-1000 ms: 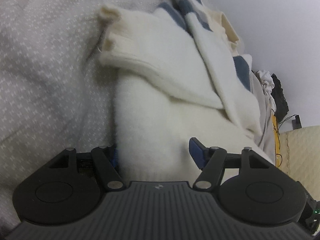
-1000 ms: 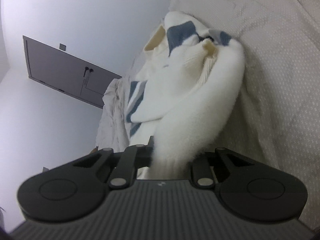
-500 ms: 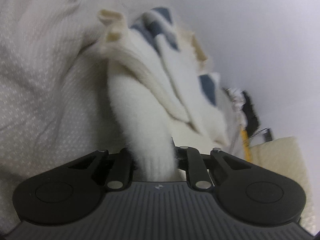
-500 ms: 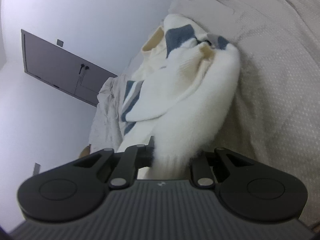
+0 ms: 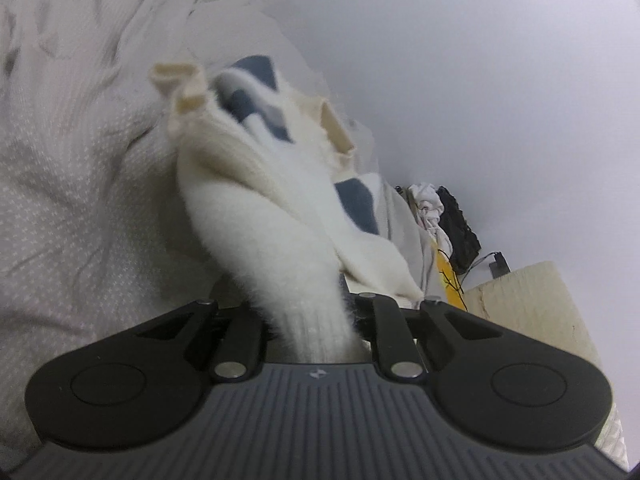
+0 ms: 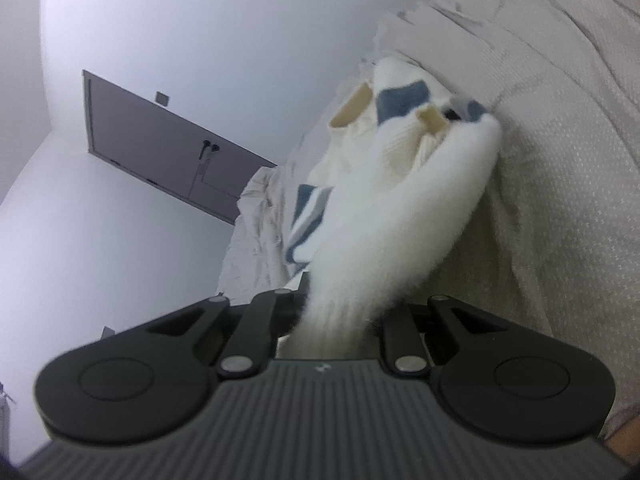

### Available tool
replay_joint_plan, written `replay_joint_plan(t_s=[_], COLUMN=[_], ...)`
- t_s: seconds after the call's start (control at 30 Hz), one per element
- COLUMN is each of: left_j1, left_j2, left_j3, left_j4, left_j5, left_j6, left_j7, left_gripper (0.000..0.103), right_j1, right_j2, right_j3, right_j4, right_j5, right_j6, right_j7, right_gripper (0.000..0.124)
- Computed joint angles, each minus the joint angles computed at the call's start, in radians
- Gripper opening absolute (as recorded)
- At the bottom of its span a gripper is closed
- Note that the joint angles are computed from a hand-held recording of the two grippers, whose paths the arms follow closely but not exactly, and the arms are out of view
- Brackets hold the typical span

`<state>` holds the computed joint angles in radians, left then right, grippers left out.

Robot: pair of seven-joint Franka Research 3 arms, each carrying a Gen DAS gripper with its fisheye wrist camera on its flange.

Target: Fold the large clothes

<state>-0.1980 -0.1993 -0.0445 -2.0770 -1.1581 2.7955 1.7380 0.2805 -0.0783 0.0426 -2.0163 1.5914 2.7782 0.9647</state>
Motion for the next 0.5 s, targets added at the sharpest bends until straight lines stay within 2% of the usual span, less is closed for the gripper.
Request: replay_joint_plan(t_s=[0.1,0.23,0.4,0.5], left_j1=[-0.005,-0.025,-0.082,-0.099], left_j2=[-0.056,-0.128,-0.221,-0.282], left_j3=[0.002,-0.008,0.012,0.003], left_j4=[-0.032,-0.071,-0.124,-0.166], left_j5=[0.009,0.112,0.169,0.231], left_j6=[-0.001,0.046,0.077,0.097], left_j7=[0.002,-0.062,-0.108,-0.158], left_gripper=[0.015,0.015,0.015,0.015], right_j1=[0.003,0.008,0.018,0.023], right_j2=[-0.043,-0.104,-0.17,-0.218], right_j3=[-0.004,-0.018,-0.035,-0.048], right_j4=[-0.025,-0.06,-0.087,-0.116], right_j5=[0.018,0.028,0.013,0.006], right_j6=[-0.011,-0.044,-0.063,-0.083], right_j7=[-0.034,-0.058,-0.078,-0.103], right_gripper=[0.017,0.017,0.017,0.017])
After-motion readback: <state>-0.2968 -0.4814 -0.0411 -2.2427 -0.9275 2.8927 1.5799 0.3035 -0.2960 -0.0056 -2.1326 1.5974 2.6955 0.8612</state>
